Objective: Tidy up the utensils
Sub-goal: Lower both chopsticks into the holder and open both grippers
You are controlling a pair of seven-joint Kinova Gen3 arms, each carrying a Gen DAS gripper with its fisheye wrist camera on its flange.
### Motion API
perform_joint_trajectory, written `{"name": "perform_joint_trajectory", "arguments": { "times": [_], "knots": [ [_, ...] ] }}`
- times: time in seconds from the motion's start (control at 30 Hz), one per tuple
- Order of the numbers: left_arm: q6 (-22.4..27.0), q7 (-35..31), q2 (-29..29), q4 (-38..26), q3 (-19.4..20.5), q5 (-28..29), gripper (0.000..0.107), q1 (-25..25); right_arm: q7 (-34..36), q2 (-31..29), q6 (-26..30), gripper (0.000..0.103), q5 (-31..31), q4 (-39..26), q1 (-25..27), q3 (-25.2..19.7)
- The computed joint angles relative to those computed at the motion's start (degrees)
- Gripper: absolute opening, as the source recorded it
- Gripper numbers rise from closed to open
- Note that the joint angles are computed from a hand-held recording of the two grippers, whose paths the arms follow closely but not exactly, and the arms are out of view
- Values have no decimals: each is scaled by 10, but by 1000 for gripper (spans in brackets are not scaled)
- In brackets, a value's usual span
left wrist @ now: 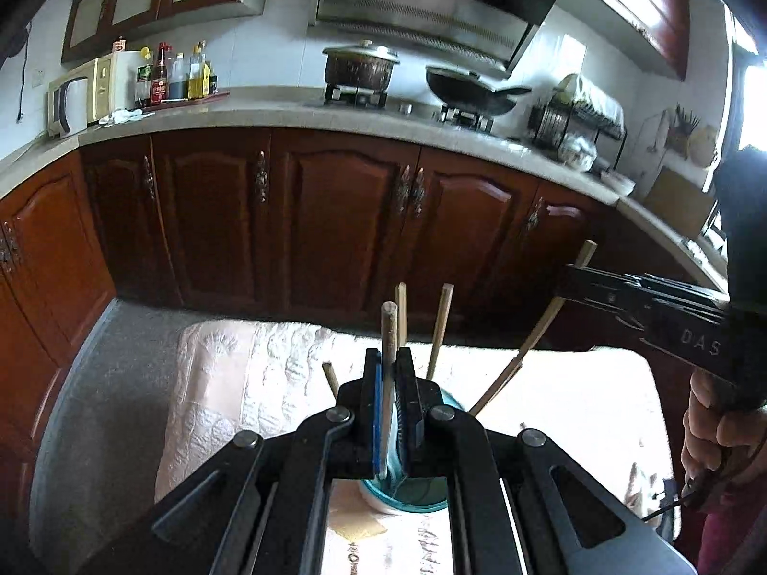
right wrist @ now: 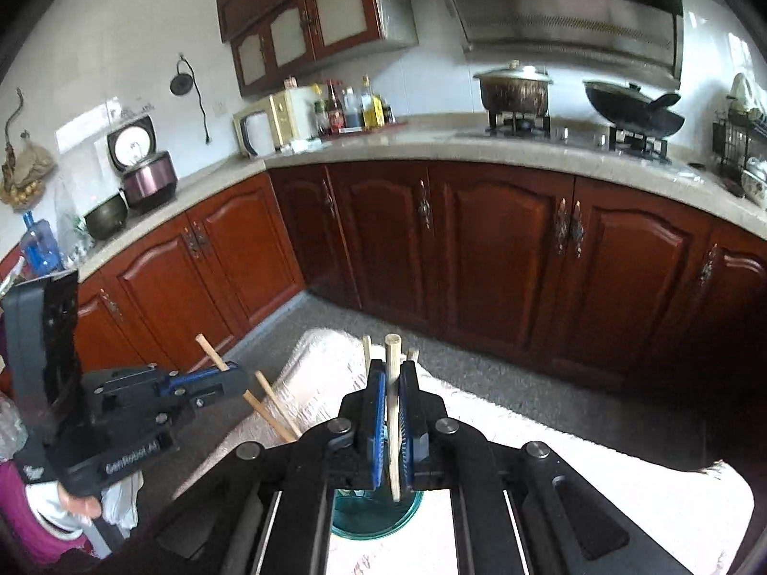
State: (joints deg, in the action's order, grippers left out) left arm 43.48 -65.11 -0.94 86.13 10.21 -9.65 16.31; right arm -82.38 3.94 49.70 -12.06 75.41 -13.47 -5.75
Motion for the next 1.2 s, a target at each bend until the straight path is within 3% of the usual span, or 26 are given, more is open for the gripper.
{"name": "perform_joint_trajectory", "arguments": {
  "times": [0.4,0.53,0.77,1.2],
  "knots": [
    [7,16,27,7,-5,2,5,12,-3,69,12,10,-4,9,2,-5],
    [14,19,30,4,-6,1,5,15,1,68,12,10,-8,13,8,-5],
    [15,35,31,2,-7,-10,5,20,0,64,27,23,-29,9,14,-6],
    [35,42,35,-7,-8,-18,6,23,11,40,19,34,-60,23,23,-4]
  ]
}}
